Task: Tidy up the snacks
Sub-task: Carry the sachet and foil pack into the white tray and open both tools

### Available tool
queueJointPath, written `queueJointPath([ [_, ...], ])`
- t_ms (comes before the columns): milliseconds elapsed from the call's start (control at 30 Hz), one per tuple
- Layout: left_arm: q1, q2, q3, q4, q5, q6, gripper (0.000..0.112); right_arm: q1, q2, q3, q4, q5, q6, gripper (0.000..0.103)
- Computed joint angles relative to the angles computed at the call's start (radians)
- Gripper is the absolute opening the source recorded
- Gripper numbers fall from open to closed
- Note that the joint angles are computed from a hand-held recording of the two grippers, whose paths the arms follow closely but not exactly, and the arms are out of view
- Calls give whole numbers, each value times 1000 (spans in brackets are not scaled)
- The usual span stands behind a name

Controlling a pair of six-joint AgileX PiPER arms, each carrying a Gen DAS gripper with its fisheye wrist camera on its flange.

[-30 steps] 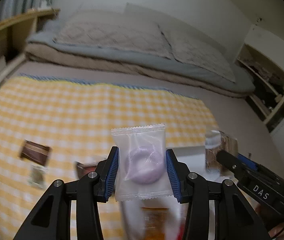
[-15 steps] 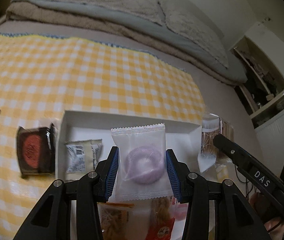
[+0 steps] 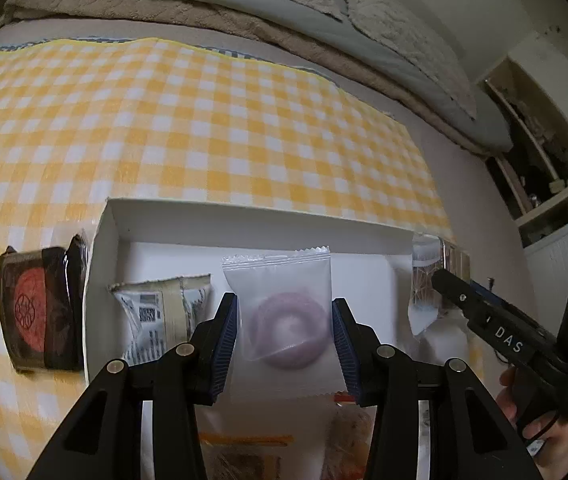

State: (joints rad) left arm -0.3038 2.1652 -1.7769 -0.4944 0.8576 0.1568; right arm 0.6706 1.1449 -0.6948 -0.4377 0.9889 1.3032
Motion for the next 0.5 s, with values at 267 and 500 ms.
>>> queueJointPath([
  [267, -3, 5, 15, -14, -24, 38, 73, -8, 64, -5, -23, -3, -26, 72],
  [500, -34, -54, 92, 47, -77, 66, 84, -20, -13, -1, -9, 24, 3, 80],
])
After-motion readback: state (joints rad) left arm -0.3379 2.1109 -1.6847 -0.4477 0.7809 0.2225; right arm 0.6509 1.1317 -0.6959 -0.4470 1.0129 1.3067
